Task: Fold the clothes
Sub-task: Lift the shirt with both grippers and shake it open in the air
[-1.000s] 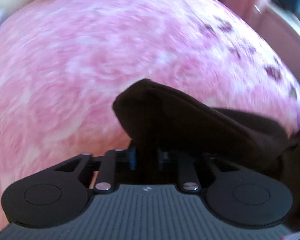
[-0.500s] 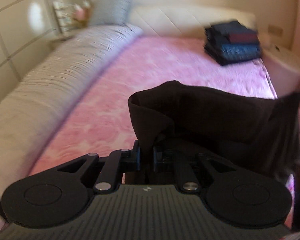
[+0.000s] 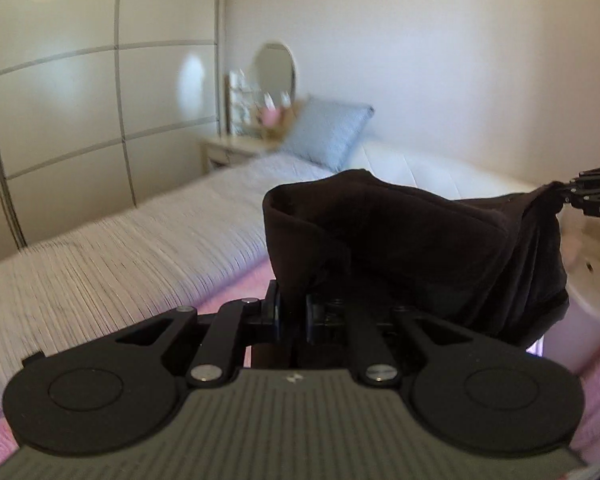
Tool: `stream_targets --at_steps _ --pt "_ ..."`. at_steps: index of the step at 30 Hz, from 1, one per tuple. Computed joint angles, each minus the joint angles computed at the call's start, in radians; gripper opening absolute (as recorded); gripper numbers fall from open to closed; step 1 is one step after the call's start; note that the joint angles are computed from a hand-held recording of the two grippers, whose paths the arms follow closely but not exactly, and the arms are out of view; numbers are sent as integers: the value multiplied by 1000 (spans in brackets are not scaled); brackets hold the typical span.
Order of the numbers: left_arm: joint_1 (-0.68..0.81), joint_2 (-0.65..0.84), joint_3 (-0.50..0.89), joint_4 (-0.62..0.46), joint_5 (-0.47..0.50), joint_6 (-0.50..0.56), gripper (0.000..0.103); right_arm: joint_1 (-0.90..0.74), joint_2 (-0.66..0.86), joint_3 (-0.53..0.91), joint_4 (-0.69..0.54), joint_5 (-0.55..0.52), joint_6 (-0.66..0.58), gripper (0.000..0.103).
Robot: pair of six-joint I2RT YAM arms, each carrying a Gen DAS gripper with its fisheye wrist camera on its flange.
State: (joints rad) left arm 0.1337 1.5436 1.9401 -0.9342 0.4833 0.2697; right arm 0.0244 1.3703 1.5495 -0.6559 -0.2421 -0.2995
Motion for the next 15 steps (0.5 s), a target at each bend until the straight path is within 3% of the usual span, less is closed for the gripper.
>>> stream_targets --at_steps 4,9,12,15 --pt "-75 -99 -10 -15 -137 -73 9 -105 72 149 -10 -189 -48 4" --pt "-266 -203 53 -101 -390 -193 9 -250 124 303 -59 -431 -139 4" --pt "-389 -213 168 -185 -515 -237 9 -324 159 418 -87 -530 -152 4" --pt "-454 -185 345 -297 -552 -240 9 -370 137 448 -43 -571 -122 4"
